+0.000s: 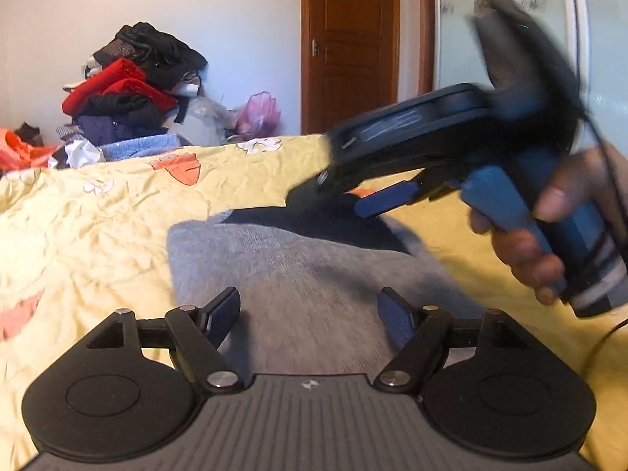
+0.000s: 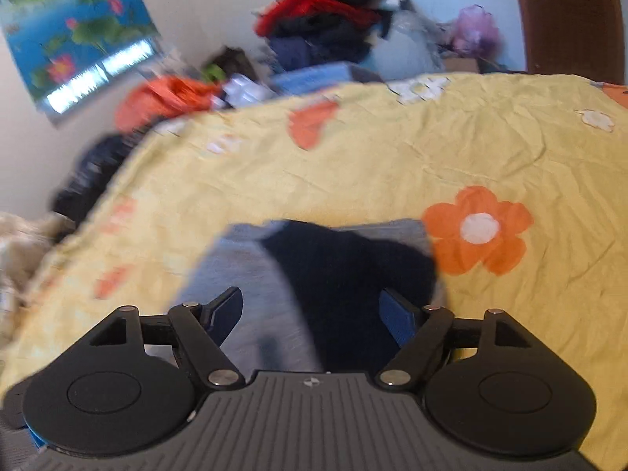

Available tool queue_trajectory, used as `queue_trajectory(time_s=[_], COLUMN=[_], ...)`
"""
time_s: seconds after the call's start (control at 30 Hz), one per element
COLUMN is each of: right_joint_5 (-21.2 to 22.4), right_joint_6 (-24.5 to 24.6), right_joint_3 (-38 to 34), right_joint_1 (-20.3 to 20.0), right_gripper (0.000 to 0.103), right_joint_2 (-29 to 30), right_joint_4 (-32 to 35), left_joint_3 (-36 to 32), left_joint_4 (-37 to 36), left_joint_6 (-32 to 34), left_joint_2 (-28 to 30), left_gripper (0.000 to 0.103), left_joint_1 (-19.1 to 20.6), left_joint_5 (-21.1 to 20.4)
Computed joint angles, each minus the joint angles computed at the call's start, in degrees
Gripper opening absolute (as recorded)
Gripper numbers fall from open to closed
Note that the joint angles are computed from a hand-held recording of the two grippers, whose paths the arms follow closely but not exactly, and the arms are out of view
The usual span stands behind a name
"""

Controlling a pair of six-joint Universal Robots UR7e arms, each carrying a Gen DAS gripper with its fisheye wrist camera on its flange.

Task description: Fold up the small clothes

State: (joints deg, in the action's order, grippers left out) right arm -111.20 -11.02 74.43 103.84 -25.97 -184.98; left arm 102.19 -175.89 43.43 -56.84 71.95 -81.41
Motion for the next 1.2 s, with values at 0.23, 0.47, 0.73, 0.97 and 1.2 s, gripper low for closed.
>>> queue_trajectory(time_s=[0.23,0.47,0.73,0.97,1.2], right_joint_5=[8.1,4.4,12.9,9.9,-1.9], right_joint_6=[0.2,6.4,7.4,9.8,-2.0], right_joint_3=[8.2,8.3,22.7,19.1,-4.9], right_joint_1=[-2.0,-0.7,-3.2,-1.1,1.2], right_gripper=[0.086,0.076,0.071,0.082,0.087], right_joint_2=[-1.7,-4.0,-8.5,-10.3,1.9], right_joint_4=[-1.9,1.6,-7.9,-5.9,3.2], left_joint_3=[3.5,7.7,9.3,5.3,3.1], left_joint_4=[-4.5,-2.6,3.6,5.3,-2.8], left_joint_6=[7.0,3.2,1.6,-2.4,-1.7], left_joint_2=[2.0,-3.5,-6.8,-6.2,1.5], left_gripper=[0.079,0.079,0.083,0.081,0.083], left_joint_1=[-1.2,-2.2,0.1,-1.7,-3.3], left_joint_5=[6.7,6.0,4.1,3.4,12.5])
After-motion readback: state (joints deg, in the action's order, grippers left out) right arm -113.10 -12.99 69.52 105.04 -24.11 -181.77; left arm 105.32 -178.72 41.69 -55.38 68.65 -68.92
